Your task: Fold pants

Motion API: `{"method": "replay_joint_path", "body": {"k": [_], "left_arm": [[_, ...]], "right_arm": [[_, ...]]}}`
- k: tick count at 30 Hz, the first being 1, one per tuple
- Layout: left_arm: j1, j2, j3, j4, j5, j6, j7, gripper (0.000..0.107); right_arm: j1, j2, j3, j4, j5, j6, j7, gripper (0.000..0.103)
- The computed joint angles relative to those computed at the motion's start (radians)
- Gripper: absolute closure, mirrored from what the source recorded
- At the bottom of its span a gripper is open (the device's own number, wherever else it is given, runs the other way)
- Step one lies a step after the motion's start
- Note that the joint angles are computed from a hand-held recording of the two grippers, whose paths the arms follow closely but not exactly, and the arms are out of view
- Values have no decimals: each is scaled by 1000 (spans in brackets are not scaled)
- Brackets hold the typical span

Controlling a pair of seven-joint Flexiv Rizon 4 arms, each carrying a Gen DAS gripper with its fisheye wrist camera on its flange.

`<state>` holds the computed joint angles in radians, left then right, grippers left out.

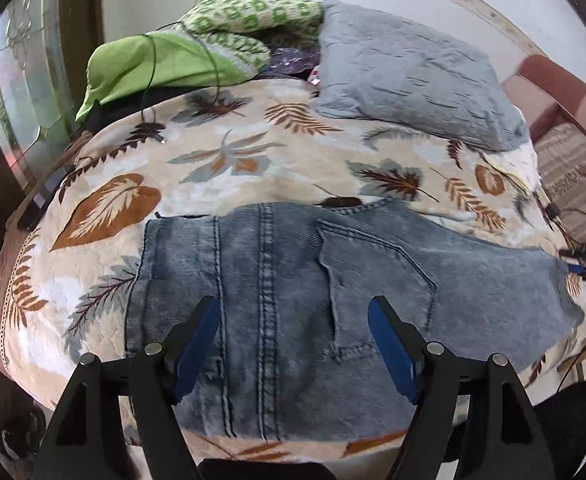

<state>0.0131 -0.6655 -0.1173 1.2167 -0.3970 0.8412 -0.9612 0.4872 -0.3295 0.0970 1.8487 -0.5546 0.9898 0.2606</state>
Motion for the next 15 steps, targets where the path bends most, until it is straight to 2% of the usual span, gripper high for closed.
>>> {"method": "replay_joint_path", "body": {"k": [1, 2, 3, 4, 6, 8, 12, 15], "left_arm": [[-5, -11, 6, -18, 6, -7, -12, 30], [-12, -29, 15, -46, 18, -15, -29, 30], [-18, -41, 23, -66, 30, -20, -43, 30], [-20, -47, 25, -77, 38, -22, -50, 30], [-19, -62, 26, -102, 48, -34, -58, 30], [-20, -68, 26, -113, 57, -37, -63, 30], [-21, -73, 28, -122, 64, -48, -87, 30], [-18, -68, 17, -105, 55, -29, -89, 30]], "right_arm": [[-16, -18, 18, -21, 46, -6, -47, 58], [-28, -37, 35, -40, 87, 0, -98, 64], [-40, -55, 58, -71, 142, -26, -162, 74], [-47, -73, 85, -121, 203, -96, -237, 83], [-26, -74, 78, -150, 216, -144, -285, 93], [13, -55, 48, -167, 164, -209, -280, 94], [59, -15, -9, -156, -4, -215, -179, 95], [76, -32, -28, -186, -109, -262, -138, 95]]}}
